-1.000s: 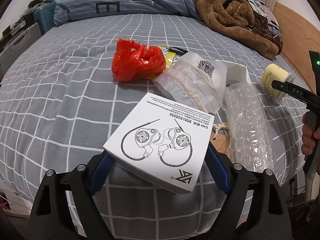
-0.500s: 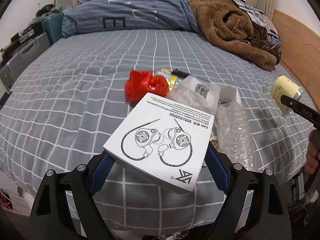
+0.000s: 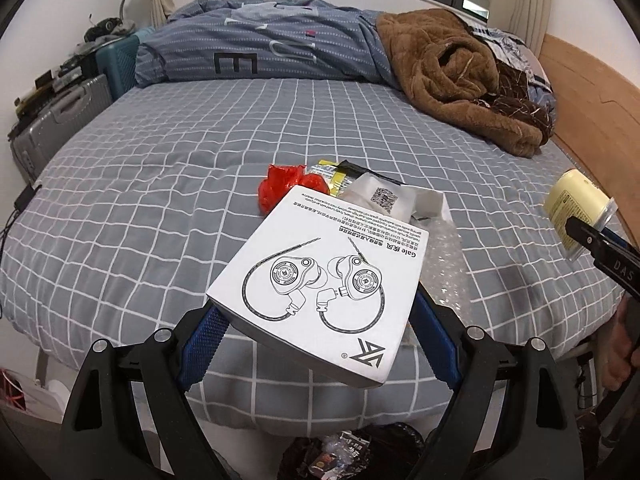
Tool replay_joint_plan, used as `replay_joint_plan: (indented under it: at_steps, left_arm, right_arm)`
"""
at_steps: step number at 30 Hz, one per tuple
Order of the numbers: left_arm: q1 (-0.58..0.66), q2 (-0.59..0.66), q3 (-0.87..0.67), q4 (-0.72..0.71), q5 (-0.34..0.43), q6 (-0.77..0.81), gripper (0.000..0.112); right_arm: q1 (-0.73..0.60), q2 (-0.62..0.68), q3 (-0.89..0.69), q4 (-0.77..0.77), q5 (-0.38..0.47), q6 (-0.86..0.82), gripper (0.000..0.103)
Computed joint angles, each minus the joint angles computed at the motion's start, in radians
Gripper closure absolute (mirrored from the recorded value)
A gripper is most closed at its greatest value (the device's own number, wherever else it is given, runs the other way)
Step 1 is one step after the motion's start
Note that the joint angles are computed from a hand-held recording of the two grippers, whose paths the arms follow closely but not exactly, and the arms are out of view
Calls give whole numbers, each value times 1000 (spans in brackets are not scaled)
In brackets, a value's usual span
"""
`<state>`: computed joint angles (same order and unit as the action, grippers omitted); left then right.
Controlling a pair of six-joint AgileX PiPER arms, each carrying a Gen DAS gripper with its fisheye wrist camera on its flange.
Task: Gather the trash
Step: 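Carry the leaflet and yogurt cup with both tools over the black bin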
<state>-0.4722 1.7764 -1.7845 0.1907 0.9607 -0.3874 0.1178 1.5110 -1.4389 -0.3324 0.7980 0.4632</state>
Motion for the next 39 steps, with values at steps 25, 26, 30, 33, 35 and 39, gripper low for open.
replay_joint_plan:
  at_steps: [25,26,30,33,35,39]
  left_arm:
    - [-126,-170,183,63,-9,-98,29]
    - [-128,-175,188,61,-10,-99,29]
    - [-139,-189,205,64,-9,-109,29]
    - [-144,-202,219,63,-9,-116,29]
    - [-148,-219,243,65,-15,-126,29]
    - [-154,-247,294,62,-25,-135,29]
  right_arm:
    - [179,-201,162,-98,61,129,20]
    - [186,-208,168,-103,62,137,20]
    - [203,-227,185,-115,69,158,20]
    - [223,-239,197,-125,78,177,20]
    - [234,-244,206,-126,83,184,20]
    - [255,-257,228,-128,88,198,20]
